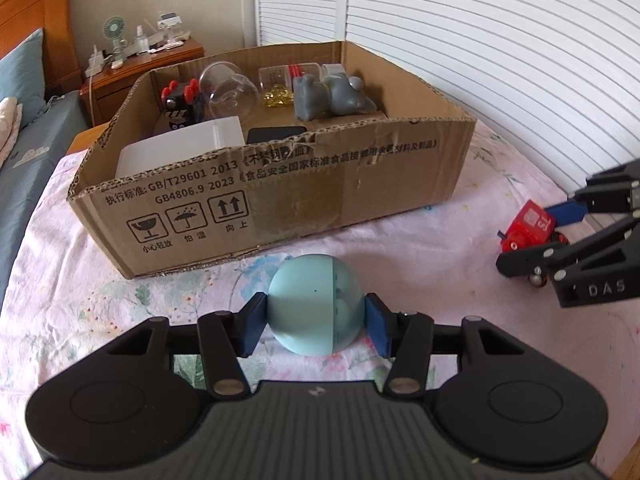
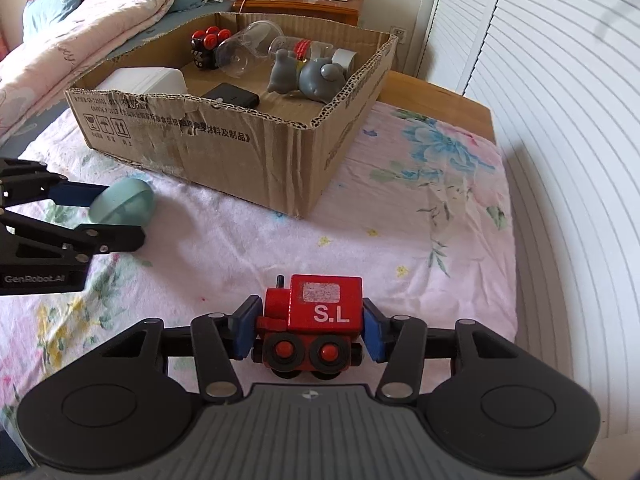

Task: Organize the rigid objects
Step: 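Drop the red train into the box with the right tool while left lowers the green case in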

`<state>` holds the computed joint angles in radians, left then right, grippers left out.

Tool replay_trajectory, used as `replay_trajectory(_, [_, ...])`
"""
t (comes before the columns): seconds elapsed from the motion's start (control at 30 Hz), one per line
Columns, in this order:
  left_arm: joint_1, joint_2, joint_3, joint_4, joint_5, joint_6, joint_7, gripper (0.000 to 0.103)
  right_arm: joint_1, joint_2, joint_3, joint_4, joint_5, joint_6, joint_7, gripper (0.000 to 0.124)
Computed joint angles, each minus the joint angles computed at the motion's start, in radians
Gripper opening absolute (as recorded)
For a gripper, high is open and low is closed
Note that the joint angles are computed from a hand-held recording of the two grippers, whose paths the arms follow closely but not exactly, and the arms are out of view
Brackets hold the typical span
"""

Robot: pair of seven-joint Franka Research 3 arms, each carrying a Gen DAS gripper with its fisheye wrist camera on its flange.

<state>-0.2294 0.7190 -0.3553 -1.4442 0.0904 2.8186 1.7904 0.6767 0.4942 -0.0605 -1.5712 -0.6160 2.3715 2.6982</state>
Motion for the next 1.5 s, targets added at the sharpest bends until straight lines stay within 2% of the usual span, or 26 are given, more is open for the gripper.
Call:
replay_trajectory(0.13, [0.038, -0.007, -0.042, 0.007, -0.021, -0.056, 0.077, 0.051, -0.003, -0.024, 0.006, -0.024, 0.004, 0.014, 0.001, 0.057])
replay_trajectory(0.37, [0.084, -0.058, -0.081, -0.016, -0.086, -0.133, 0.233, 0.051, -0.002, -0.053, 0.021, -0.022, -0.007, 0.008, -0.035, 0.057])
replay_trajectory(0.6, [0.111, -0.12, -0.096, -0.028, -0.185, -0.182, 0.375, 0.051, -0.003, -0.064, 0.02, 0.014, -0.043, 0.037, -0.055, 0.057])
replay_trajectory(0.7, [0.109, -0.131, -0.091, -0.01, -0.224, -0.2, 0.408, 0.051, -0.002, -0.045, 0.011, 0.063, -0.06, 0.038, -0.068, 0.057])
replay_trajectory(0.87, [0.078, -0.129, -0.054, 0.02, -0.227, -0.17, 0.419, 0.051, -0.017, 0.014, -0.01, 0.165, -0.046, 0.084, -0.085, 0.057])
replay_trajectory(1.1, [0.063, -0.099, -0.041, 0.076, -0.216, -0.15, 0.402, 0.051, -0.028, 0.171, -0.046, 0.407, 0.054, 0.035, -0.181, 0.057])
replay_trajectory(1.17, [0.058, -0.089, -0.036, 0.092, -0.208, -0.147, 0.393, 0.051, -0.025, 0.208, -0.061, 0.464, 0.074, 0.015, -0.206, 0.061])
replay_trajectory(1.23, [0.059, -0.082, -0.036, 0.103, -0.205, -0.147, 0.39, 0.051, -0.013, 0.234, -0.085, 0.507, 0.081, -0.016, -0.205, 0.09])
replay_trajectory(1.3, [0.056, -0.078, -0.034, 0.11, -0.199, -0.143, 0.385, 0.051, 0.008, 0.223, -0.114, 0.483, 0.056, -0.001, -0.16, 0.103])
replay_trajectory(1.37, [0.057, -0.07, -0.038, 0.125, -0.198, -0.145, 0.385, 0.051, 0.012, 0.187, -0.118, 0.42, 0.04, 0.048, -0.132, 0.103])
replay_trajectory(1.5, [0.049, -0.046, -0.039, 0.171, -0.191, -0.154, 0.385, 0.051, 0.026, 0.149, -0.117, 0.366, 0.021, 0.031, -0.096, 0.103])
